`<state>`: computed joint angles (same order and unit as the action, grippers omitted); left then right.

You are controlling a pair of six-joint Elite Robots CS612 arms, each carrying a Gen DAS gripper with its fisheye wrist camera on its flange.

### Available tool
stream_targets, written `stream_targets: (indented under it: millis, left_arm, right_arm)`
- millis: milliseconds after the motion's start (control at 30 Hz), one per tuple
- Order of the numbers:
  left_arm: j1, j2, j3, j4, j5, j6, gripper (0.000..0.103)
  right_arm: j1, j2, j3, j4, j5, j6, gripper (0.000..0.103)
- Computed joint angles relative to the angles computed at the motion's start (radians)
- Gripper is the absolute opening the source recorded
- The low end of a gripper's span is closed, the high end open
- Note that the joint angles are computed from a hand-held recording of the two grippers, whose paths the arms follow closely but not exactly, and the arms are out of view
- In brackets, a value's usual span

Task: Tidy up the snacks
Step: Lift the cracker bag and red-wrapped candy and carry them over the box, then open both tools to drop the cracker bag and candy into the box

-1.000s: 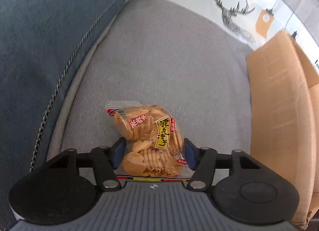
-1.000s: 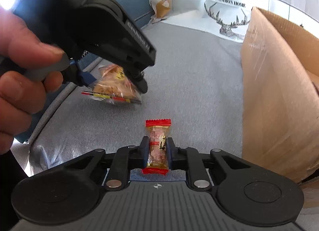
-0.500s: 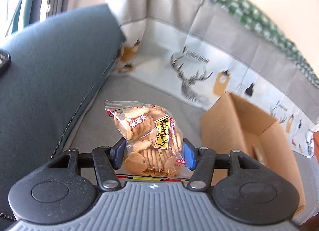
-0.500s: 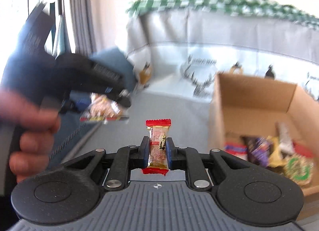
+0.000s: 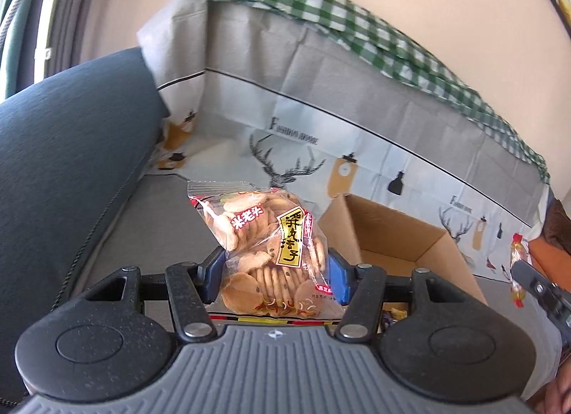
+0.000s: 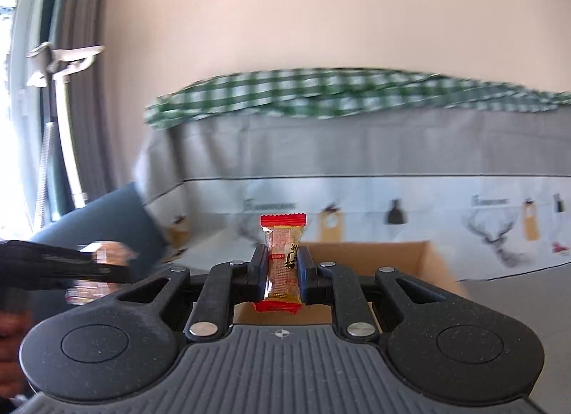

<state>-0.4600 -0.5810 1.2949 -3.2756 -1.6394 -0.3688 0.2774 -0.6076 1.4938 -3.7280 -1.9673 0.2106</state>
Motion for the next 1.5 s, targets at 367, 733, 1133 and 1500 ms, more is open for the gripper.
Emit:
stream_targets:
  millis: [367, 733, 1133, 1500]
  left_arm:
    - [-0.021, 0.027, -0.037, -0.040, -0.049, -0.011, 0.063]
    - [-0.065, 0.069, -0.098, -0.076, -0.100, 0.025, 0.063]
    - [-0.104, 0.104, -0.138, -0.117, -0.153, 0.090, 0.063]
    - [-0.118, 0.121, -0.160, -0.131, -0.169, 0.109, 0.063]
  right_arm:
    - [-0.031, -0.015, 0.069, -0.012, -0.086, 0.093, 0.017]
    - [-0.056, -0.030, 0.093, 0.084, -0.119, 0.188, 0.018]
    - [-0.065, -0.030, 0.086, 0.134, -0.117, 0.195, 0.018]
    - [-0.063, -0.026, 0.081, 0.133, -0.118, 0.156, 0.018]
